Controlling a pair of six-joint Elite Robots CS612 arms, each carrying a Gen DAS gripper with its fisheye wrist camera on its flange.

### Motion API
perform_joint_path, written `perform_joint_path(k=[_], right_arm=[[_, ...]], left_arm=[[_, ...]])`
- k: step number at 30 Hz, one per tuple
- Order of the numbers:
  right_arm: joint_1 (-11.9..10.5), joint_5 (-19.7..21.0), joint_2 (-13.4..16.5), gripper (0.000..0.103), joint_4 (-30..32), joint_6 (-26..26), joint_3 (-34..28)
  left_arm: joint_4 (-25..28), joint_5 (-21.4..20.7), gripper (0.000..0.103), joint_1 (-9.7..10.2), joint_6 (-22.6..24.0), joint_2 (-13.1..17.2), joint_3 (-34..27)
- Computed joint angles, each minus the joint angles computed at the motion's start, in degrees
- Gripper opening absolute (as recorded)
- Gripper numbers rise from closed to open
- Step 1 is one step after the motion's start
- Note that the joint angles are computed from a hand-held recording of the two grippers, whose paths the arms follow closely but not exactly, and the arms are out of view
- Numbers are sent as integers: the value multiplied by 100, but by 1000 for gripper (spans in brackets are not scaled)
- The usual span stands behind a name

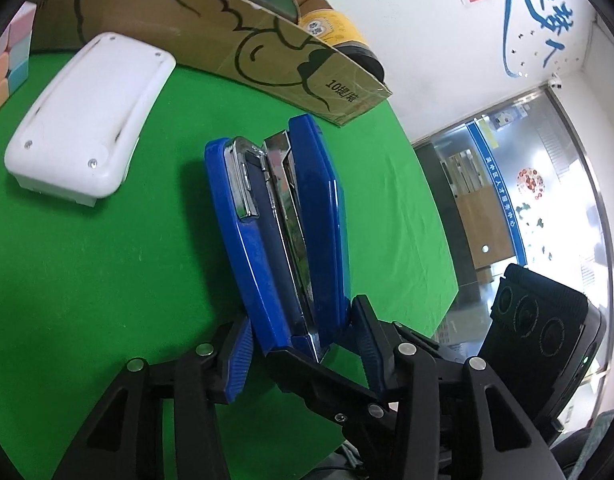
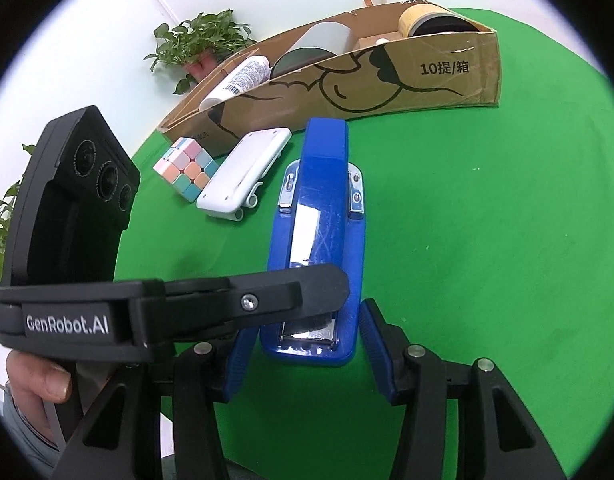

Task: Organize rigid objects
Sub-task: 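Lift the blue stapler upright with both tools, then carry the stapler over the box and lower it beside the spray bottle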

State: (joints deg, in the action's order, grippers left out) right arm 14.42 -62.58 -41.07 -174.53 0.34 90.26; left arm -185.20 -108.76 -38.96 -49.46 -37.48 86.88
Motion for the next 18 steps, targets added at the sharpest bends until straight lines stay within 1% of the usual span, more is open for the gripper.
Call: perform_joint_path(k=[7,14,18], right_arm=[[32,-4,-26,49,-133,-63,37],[75,-74,-117,50,-598,-59,121],[112,-133,-150,50,-918,-70,80]], left_arm=[[-185,108,43,-1,106,-62,99],[-317,435,43,-35,510,-312,266],[-476,583,43,2,710,-474,368]])
